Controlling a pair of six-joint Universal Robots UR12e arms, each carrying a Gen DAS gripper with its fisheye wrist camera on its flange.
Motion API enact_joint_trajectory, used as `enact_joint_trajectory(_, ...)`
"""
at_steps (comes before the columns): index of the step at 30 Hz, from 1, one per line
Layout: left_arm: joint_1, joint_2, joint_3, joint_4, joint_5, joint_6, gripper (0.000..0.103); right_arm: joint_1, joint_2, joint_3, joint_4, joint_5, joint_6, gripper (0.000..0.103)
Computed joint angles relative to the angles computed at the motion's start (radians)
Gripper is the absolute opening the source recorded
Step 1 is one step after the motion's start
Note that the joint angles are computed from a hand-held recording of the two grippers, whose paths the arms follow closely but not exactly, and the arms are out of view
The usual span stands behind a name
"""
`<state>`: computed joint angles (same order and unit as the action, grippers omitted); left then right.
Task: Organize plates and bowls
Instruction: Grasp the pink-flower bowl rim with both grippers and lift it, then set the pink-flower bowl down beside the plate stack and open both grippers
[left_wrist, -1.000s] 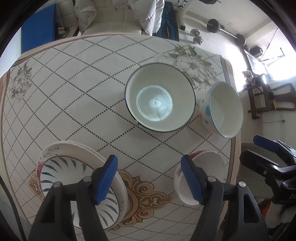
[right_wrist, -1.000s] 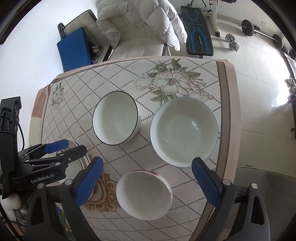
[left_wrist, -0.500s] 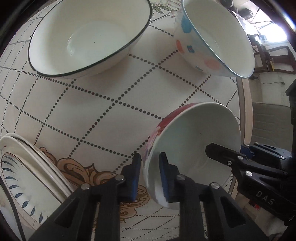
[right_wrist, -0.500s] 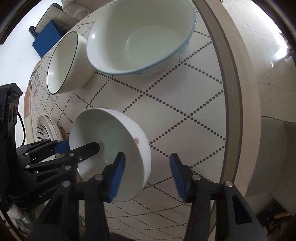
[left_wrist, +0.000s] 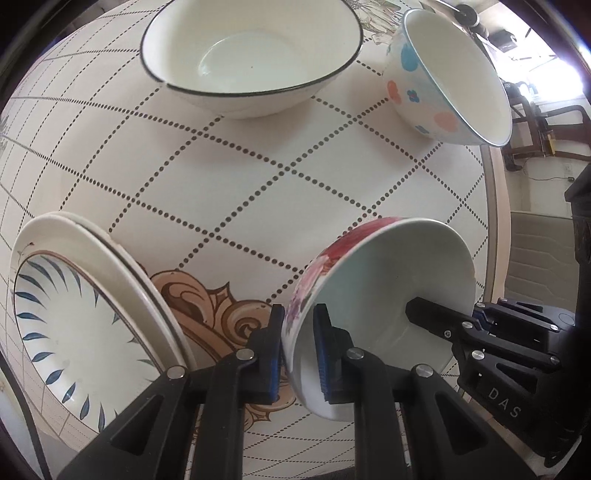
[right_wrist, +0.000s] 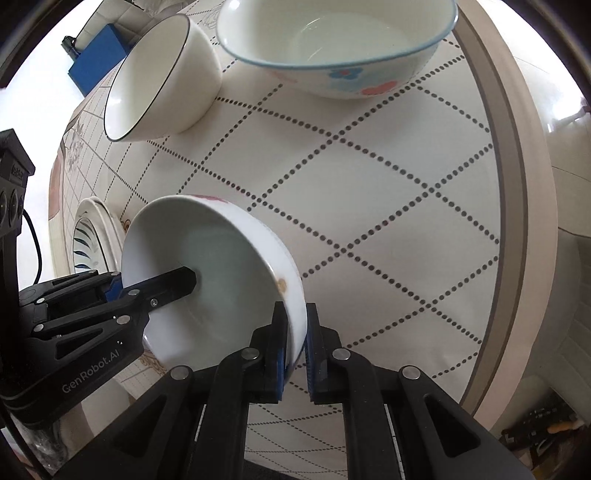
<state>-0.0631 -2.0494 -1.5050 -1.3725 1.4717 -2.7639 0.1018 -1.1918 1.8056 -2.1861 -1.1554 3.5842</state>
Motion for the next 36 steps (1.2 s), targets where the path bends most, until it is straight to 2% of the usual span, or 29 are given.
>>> enact_joint_trajectory(5,0.010,0.007,-0.015,-0.006,0.006,-0.017,0.013,0.017,0.007,-0.015,0.012,0.002,-0.007,0.010)
enact_joint_trajectory(10,0.018,0.013,-0.031,-0.006,0.020,-0.017,0.013,0.032,0.042,-0.069,0.053,0.000,-0.016,0.010)
enact_joint_trajectory(18,-0.007,-0.006,-0.011,-0.011,0.024,-0.052,0.015,0.020,0.042,-0.053,0.041,0.027,0.028,0.010)
enact_joint_trajectory(20,0.000,0.009,-0.011,-0.010,0.003,-0.048,0.015,0.015,0.038,-0.053,0.052,0.037,0.021,0.016)
enact_joint_trajectory(22,0.011,0.031,-0.018,0.004,-0.017,-0.041,0.016,0.012,0.023,-0.051,0.055,0.015,0.014,0.022)
enact_joint_trajectory(24,0.019,0.058,-0.028,0.034,-0.028,-0.022,0.016,0.008,0.005,-0.046,0.052,-0.003,0.009,0.034)
enact_joint_trajectory(26,0.024,0.077,-0.032,0.075,-0.033,-0.009,0.019,0.000,-0.013,-0.042,0.046,-0.006,0.014,0.055)
enact_joint_trajectory(30,0.038,0.065,0.016,0.096,-0.102,-0.004,0.037,-0.029,-0.046,-0.043,0.012,0.009,0.024,0.059)
enact_joint_trajectory(33,0.044,0.016,0.085,0.108,-0.128,-0.021,0.040,-0.052,-0.050,-0.067,-0.039,0.020,0.036,0.067)
enact_joint_trajectory(34,0.043,0.001,0.109,0.108,-0.136,-0.033,0.040,-0.059,-0.046,-0.080,-0.053,0.013,0.035,0.070)
enact_joint_trajectory(36,0.040,-0.033,0.154,0.110,-0.146,-0.056,0.040,-0.066,-0.038,-0.113,-0.063,-0.033,0.038,0.071)
